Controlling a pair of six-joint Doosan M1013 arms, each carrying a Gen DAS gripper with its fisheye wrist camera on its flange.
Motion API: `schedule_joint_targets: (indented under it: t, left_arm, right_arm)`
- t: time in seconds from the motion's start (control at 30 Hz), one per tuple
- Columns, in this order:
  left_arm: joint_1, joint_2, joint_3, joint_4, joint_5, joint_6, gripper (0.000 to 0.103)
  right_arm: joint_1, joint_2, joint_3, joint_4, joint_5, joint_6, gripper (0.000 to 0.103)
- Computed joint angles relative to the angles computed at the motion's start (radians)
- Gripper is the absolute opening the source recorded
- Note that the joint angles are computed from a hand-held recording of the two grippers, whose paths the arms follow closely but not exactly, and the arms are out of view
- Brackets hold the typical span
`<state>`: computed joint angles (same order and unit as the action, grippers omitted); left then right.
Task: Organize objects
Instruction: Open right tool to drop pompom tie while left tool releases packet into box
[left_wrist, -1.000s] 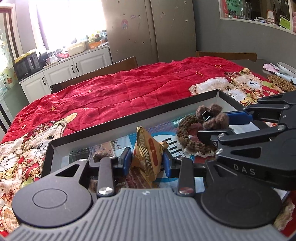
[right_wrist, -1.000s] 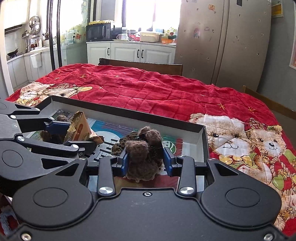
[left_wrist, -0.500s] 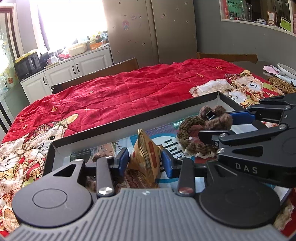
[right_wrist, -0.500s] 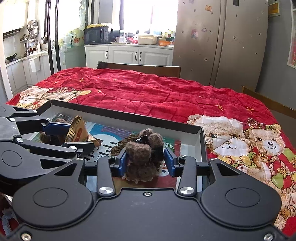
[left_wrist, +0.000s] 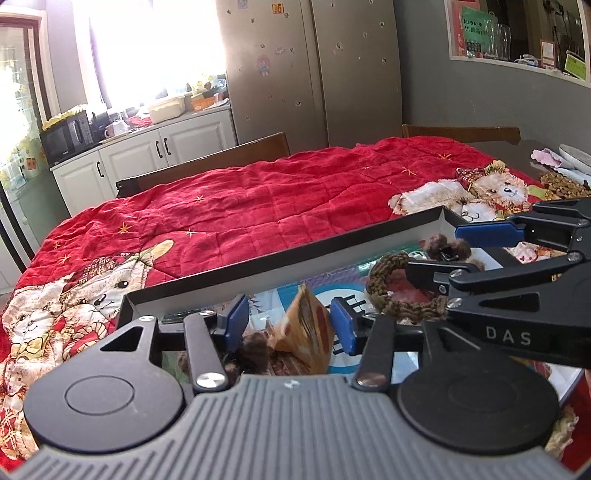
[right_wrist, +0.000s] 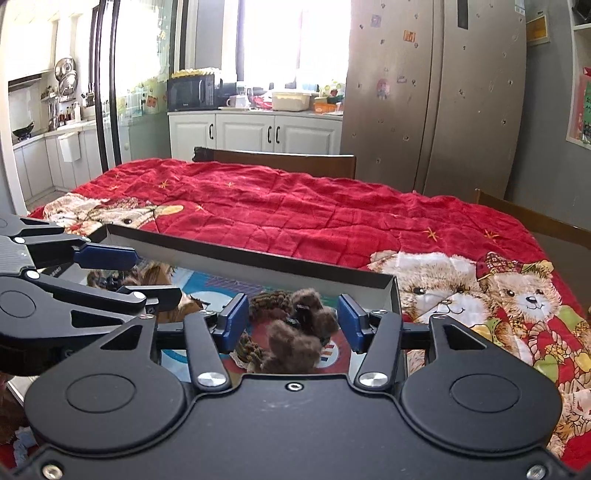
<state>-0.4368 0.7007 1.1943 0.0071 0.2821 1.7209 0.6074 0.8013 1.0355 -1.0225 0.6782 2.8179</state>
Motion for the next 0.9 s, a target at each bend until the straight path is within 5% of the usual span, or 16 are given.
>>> schedule_joint_targets:
  t: [0.9]
  left_arm:
    - [0.008, -0.090, 0.105, 0.089, -0.101, -0.051, 0.075]
  right_arm:
    - [0.035, -0.083, 0.099, -0.129, -0.033, 0.116, 0.052]
